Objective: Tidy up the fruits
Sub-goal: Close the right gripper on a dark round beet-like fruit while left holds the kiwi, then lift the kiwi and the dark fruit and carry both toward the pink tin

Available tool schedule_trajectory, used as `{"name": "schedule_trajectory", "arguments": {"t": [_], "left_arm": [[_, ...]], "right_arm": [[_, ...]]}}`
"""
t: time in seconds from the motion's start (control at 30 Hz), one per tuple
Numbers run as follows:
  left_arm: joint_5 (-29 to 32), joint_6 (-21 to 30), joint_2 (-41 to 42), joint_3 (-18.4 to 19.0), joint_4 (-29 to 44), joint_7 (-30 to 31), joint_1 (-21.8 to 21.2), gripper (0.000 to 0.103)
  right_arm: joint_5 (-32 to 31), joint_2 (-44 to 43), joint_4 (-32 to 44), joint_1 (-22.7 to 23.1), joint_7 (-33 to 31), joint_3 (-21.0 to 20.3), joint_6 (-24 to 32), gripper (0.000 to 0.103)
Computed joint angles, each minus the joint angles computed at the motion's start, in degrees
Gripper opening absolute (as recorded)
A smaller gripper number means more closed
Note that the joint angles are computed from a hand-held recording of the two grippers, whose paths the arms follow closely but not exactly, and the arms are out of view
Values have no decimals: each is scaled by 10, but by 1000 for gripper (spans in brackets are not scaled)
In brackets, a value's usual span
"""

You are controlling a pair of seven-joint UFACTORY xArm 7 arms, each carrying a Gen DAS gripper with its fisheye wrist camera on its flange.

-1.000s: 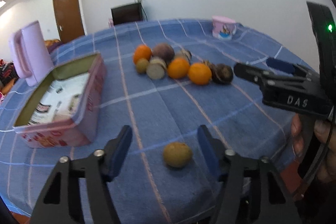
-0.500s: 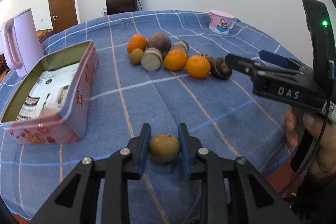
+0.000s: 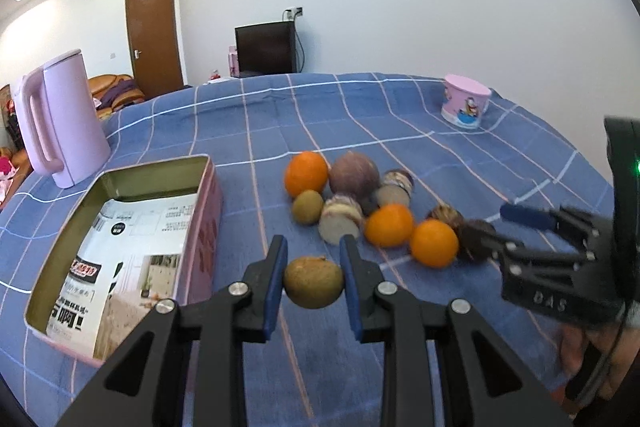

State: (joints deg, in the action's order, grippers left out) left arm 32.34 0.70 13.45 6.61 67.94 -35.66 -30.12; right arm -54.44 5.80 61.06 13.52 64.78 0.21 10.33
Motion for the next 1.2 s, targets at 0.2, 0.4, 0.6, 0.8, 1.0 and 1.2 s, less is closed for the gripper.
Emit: {"name": "schedule_trajectory", "arguments": {"t": [0.2, 0.4, 0.6, 0.8, 1.0, 1.2], "left_arm": [[-12, 4, 25, 4, 24, 3, -6, 28], [0, -13, 30, 43, 20, -13, -40, 28], [37, -46, 29, 144, 8, -64, -124, 28], [40, -70, 37, 259, -1, -88, -226, 28], [4, -92, 47, 337, -14, -75, -298, 28], [-44, -113, 55, 393, -30, -49, -352, 28]], "right_arm": [[130, 10, -9, -12, -121, 14, -27, 59], [358, 18, -22, -50, -332, 72, -40, 41], [267, 8, -30, 22, -268, -7, -58, 41], [115, -1, -37, 51, -126, -62, -103, 41], [-57, -1, -17, 62, 29, -89, -112, 41], [-205, -2, 3, 48, 166, -82, -112, 41]]}}
